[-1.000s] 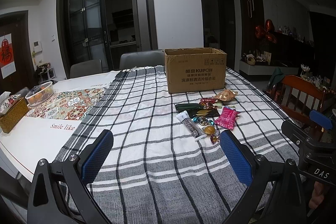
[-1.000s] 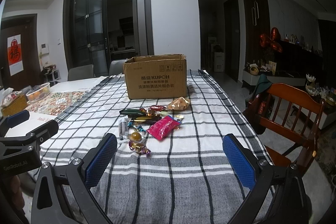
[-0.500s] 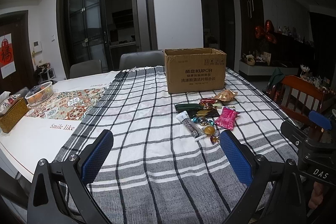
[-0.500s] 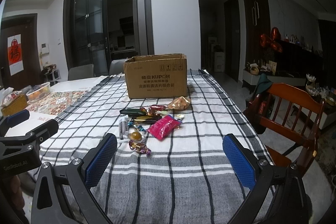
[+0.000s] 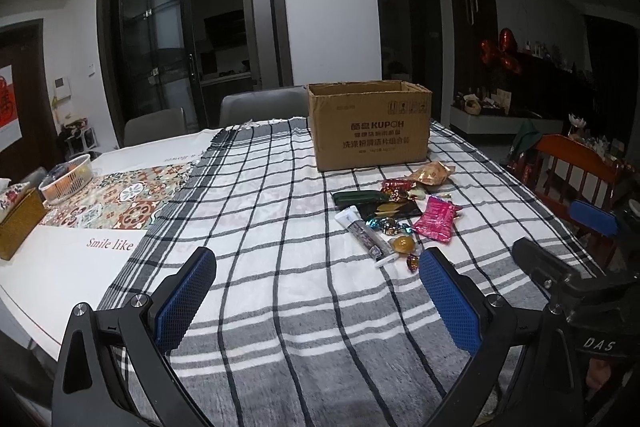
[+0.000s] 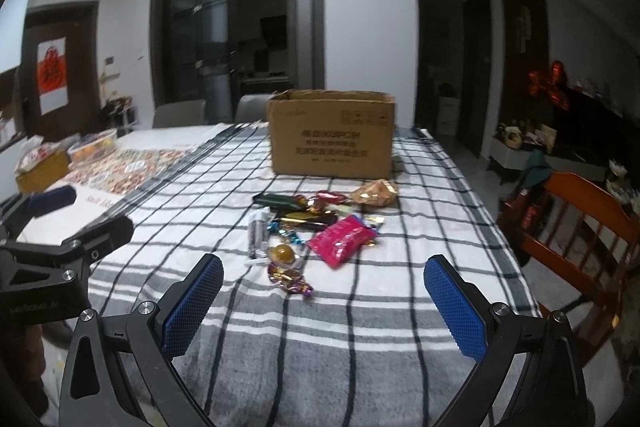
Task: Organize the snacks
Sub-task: 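Grasp the white-silver stick pack with the left tool while the right tool grasps a gold candy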
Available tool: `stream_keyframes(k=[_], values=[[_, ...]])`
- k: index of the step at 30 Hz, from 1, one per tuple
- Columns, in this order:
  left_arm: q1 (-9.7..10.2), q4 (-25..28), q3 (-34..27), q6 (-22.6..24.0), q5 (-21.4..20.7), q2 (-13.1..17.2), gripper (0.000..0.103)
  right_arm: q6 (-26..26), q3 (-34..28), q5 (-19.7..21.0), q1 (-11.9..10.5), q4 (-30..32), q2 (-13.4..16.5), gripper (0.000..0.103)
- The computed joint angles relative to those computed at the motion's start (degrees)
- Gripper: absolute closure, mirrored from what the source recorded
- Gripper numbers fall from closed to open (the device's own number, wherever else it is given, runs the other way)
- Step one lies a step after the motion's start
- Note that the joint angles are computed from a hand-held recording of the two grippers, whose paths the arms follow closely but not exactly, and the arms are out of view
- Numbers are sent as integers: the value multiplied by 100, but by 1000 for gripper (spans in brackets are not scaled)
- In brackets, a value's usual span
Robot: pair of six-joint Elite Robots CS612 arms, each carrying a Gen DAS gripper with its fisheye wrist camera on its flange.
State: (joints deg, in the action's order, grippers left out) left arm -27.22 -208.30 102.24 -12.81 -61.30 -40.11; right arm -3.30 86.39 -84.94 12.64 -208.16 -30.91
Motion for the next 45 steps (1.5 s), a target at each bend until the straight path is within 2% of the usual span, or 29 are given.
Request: stream_keyframes(k=[2, 5, 10, 13, 18, 22, 26, 34, 36, 38, 40, 45], values=[[43, 117, -70, 20, -94, 18, 1, -137, -88, 161, -12, 185, 16, 3], [123, 357, -203, -11, -309, 46, 6, -262, -296, 538, -40, 633, 67, 12], [246, 723, -470, 130, -513, 130, 11, -356, -739, 639, -27, 1370, 253, 28], [372, 1086, -681, 233, -925, 169, 18, -373, -943, 707, -23, 1770, 336, 37], [479, 1566, -1015, 287, -1323, 273, 24, -414, -1188, 1006, -37, 2259, 444, 46], [593, 2103, -1329, 62, -1856, 378, 36, -501, -1393, 1093, -46, 2601, 546, 54], [665, 2572, -1634, -82, -2276, 502, 42, -434, -1551, 1238, -83, 2866, 622, 60], [674, 3174, -2199, -327, -2411, 797, 53, -298, -1655, 1374, -120, 3015, 694, 60], [660, 3296, -2289, -381, -2376, 844, 55, -300, -1669, 1420, -127, 3051, 703, 67], [649, 3440, -2410, -429, -2283, 911, 56, -291, -1696, 1479, -136, 3129, 717, 67], [660, 3549, -2493, -493, -2308, 958, 60, -261, -1719, 1518, -146, 3200, 727, 67], [682, 3756, -2696, -710, -2356, 1072, 62, -243, -1779, 1615, -160, 3378, 746, 67]])
